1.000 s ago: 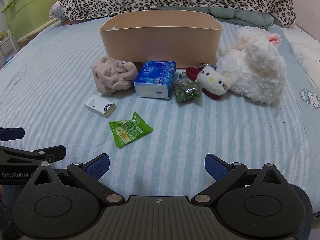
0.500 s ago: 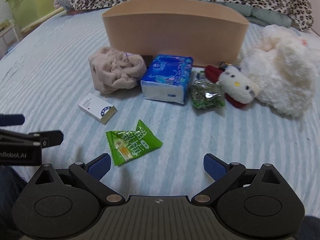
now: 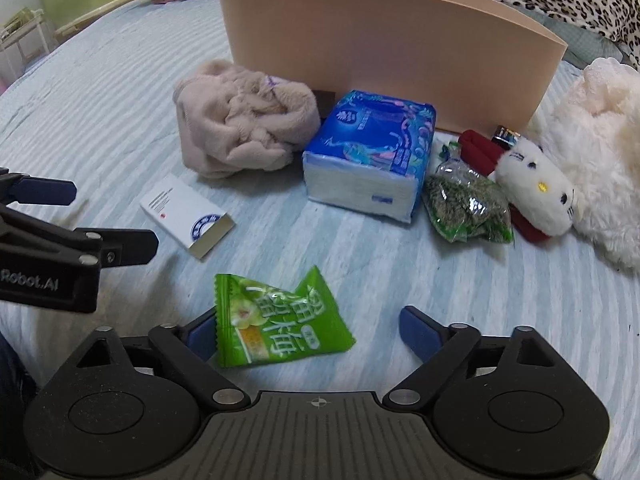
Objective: Organize objects
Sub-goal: 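Grasp the white card box with the left tool while the right grasps the green snack packet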
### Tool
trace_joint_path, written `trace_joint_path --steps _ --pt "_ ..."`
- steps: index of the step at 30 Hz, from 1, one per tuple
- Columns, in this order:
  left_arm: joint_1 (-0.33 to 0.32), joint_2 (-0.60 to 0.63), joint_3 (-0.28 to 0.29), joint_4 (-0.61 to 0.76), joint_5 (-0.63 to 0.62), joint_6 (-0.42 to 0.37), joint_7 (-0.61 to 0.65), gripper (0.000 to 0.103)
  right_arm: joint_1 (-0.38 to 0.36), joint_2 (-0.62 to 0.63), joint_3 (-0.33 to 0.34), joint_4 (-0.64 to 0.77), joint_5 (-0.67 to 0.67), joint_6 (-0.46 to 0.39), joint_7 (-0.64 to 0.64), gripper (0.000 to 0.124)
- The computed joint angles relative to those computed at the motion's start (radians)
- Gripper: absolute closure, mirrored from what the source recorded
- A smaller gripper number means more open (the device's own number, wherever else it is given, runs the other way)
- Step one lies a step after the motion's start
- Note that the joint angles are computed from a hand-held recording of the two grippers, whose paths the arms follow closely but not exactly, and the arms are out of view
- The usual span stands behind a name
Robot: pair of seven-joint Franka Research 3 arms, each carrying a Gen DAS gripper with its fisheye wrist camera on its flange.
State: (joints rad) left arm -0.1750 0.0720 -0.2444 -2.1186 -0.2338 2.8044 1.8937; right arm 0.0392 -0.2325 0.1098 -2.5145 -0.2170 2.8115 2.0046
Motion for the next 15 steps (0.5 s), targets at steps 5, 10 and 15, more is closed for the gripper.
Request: trace_joint_path --steps 5,10,15 --pt "-0.013 0.029 -0.015 0.030 -0.011 -0.003 0.031 0.000 0.002 -0.036 -0.015 -0.026 0.031 0.001 -0.028 0.060" --pt "-0.018 0.092 -0.022 0.096 0.037 -0.046 -0.033 0.006 0.000 -0.059 -0.030 -0.041 0.091 0.005 -0.067 0.078" --pt "-0.015 0.094 -0.027 0.086 0.110 -0.021 -0.101 0.035 -0.035 -0.051 -0.017 -0.034 0.071 0.028 -0.095 0.092"
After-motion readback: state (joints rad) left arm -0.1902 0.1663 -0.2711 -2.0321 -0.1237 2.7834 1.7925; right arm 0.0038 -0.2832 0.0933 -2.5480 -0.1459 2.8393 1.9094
